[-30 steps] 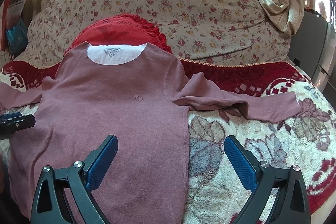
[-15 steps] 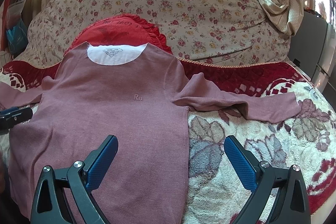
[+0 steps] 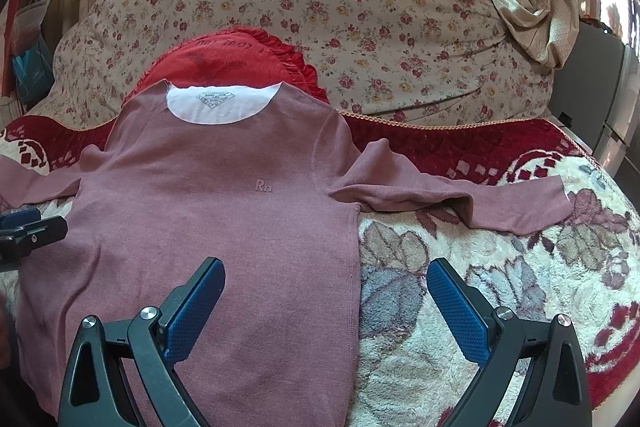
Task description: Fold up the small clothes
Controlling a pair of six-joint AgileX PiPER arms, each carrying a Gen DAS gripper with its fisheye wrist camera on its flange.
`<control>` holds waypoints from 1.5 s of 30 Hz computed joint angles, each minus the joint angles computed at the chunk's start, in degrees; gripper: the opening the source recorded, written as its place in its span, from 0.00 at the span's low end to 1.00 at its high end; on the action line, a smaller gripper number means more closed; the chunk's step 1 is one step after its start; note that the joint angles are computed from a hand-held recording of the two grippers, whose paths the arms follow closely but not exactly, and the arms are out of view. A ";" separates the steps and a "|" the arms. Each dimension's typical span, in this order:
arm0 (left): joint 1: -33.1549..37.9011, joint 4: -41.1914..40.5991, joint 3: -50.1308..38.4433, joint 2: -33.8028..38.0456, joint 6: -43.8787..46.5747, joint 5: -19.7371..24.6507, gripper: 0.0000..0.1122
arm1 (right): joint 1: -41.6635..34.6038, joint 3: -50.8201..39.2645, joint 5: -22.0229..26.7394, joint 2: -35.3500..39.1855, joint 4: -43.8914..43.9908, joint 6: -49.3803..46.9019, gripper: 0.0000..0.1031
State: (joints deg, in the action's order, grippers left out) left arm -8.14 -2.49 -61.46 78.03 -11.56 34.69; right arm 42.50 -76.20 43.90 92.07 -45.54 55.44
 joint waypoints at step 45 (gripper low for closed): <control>-6.79 33.57 4.02 -4.43 -27.49 -3.94 0.91 | -0.06 0.37 -0.97 -0.24 0.13 0.58 0.98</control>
